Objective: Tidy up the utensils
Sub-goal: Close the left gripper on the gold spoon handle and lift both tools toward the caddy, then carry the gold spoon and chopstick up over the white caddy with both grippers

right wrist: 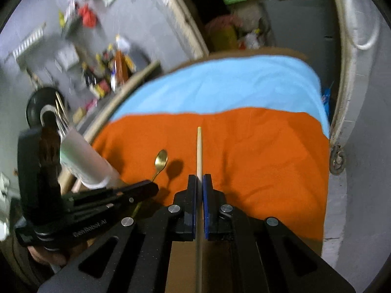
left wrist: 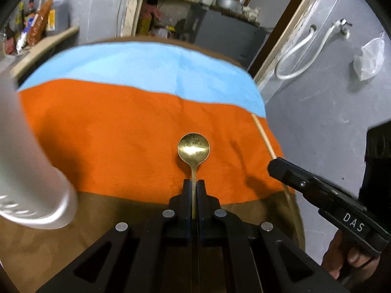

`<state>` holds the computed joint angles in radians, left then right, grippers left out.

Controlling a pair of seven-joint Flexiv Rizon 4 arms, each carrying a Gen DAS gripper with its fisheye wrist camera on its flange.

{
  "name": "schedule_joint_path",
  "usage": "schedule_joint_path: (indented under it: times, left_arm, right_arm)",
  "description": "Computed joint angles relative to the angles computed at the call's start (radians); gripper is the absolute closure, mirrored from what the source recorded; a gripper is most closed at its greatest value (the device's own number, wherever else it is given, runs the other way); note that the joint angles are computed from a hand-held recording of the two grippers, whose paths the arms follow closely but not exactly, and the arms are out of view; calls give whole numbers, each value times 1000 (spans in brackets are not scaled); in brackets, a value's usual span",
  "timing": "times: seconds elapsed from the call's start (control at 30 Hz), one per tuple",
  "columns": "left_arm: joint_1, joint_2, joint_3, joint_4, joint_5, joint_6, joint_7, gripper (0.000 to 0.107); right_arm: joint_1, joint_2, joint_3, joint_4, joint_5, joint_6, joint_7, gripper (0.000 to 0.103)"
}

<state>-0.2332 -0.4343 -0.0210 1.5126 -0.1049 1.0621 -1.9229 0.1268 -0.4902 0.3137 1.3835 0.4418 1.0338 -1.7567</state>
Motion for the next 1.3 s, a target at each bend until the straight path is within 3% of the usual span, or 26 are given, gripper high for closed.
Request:
schedule_joint_path:
  times: [0.17,0.3,0.37,0.43,0.53,0.63,0.83,0.9,1.0,1.07,1.3]
  left_arm:
    - [-31,67,46,27,109,49,-28,103]
    - [-18,106,43,48,130,92,-17,103]
    - [10,135,27,90,105,159,18,103]
    - [55,164,-14,151,23,252,82,103]
    - [148,208,-123,261,-189,412,251,103]
    - [203,238,-190,316,-352,503,392,103]
    - [277,268,-242,341,-561,575,619,103]
    - [248,277,-166,341,-524,565,609,103]
    - [193,265,-17,297,-374,502,496,103]
    - [197,266,17,288,-325,486,463,103]
    - [276,259,-17,298,-362,519,504,103]
  right_arm:
    - [21,48,14,83,40,208,33,98]
    - [55,65,9,119,5,348,99,98]
    - [65,72,13,136,-21,418,133,98]
    - [70,70,23,133,-47,474,158,98]
    - [72,61,56,114,-75,556,183,98]
    - [111,44,48,88,-116,639,223,98]
    - [275,-20,-79,-19,-205,745,332,98]
    - [347,-35,-153,-44,-227,758,370,98]
    - [430,-72,-241,-103,-261,756,427,98]
    - [476,-90,-296,-130,-281,756,464,98]
    - [587,-169,-455,-222,-332,783,589,98]
